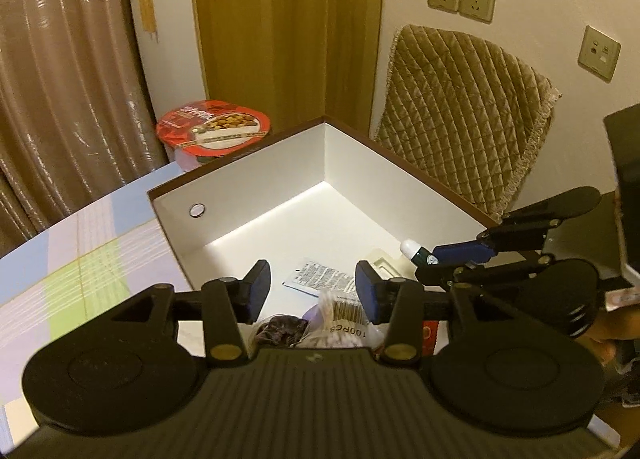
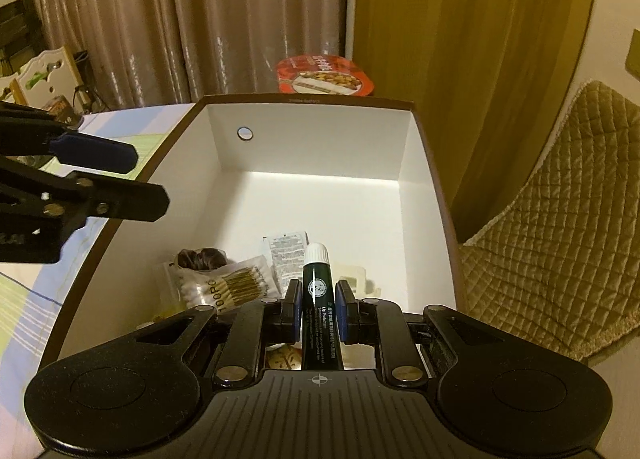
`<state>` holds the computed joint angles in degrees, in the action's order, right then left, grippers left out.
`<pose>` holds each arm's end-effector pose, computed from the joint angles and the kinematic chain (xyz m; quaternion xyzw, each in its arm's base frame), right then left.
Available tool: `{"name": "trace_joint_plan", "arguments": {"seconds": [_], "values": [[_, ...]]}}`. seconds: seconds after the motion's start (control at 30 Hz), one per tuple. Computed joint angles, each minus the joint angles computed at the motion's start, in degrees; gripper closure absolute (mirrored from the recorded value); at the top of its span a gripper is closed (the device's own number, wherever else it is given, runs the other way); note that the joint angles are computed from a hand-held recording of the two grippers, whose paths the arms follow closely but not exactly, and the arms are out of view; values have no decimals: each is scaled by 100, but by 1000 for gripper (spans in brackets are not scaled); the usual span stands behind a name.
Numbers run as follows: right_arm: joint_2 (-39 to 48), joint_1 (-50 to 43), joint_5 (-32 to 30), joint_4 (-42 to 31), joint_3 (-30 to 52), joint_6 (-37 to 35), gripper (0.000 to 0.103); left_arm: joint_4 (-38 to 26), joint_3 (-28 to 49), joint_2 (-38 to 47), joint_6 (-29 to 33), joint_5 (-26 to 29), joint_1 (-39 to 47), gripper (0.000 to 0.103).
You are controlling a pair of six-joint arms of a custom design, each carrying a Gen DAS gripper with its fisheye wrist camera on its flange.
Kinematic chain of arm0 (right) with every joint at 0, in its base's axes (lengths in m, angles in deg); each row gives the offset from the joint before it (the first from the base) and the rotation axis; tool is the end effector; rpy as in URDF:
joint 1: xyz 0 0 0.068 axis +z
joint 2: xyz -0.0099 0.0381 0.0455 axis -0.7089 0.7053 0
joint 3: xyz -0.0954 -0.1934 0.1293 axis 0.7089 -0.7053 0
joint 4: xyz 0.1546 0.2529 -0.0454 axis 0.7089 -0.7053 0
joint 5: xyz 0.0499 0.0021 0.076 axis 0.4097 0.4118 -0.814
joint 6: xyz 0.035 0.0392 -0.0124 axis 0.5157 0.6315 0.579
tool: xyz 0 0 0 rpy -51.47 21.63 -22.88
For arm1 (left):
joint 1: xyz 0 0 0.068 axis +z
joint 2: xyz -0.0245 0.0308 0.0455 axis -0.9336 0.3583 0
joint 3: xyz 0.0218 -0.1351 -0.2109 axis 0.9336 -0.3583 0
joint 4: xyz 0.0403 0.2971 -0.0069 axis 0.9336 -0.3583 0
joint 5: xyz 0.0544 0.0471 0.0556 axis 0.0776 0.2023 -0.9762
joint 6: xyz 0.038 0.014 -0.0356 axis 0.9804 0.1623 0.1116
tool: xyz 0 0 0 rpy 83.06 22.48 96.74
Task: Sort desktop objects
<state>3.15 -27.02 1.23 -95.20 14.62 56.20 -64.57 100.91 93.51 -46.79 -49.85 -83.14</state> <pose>0.1777 0.0603 0.1850 -0.1867 0.9151 0.0719 0.3502 0.1777 -0.0505 0.1986 0.2209 0.8934 -0.0880 0.3812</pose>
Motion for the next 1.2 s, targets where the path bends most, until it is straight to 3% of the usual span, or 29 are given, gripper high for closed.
{"name": "trace_joint_plan", "arguments": {"seconds": [0.37,0.9,0.97,1.0,1.03,1.07,1.13,1.2], "values": [[109,59,-106,385,-21,-12,87,-389,-22,-477,-1,81,253,53],[-732,394,27,-121,-41,279,87,-1000,-119,-1167,34,223,513,51],[-966,466,194,-214,-56,350,84,-1110,-132,-1287,34,251,563,46],[-1131,475,254,-267,-80,400,72,-1165,-142,-1357,24,257,587,43],[-1295,484,314,-321,-101,449,21,-1233,-162,-1462,-1,244,614,34],[-1515,479,342,-377,-143,487,0,-1301,-191,-1584,-41,180,620,25],[-1988,423,318,-520,-218,512,0,-1433,-254,-1830,-136,-1,597,16],[-2095,321,259,-729,-136,519,0,-1586,-284,-1997,-197,-7,699,14]]}}
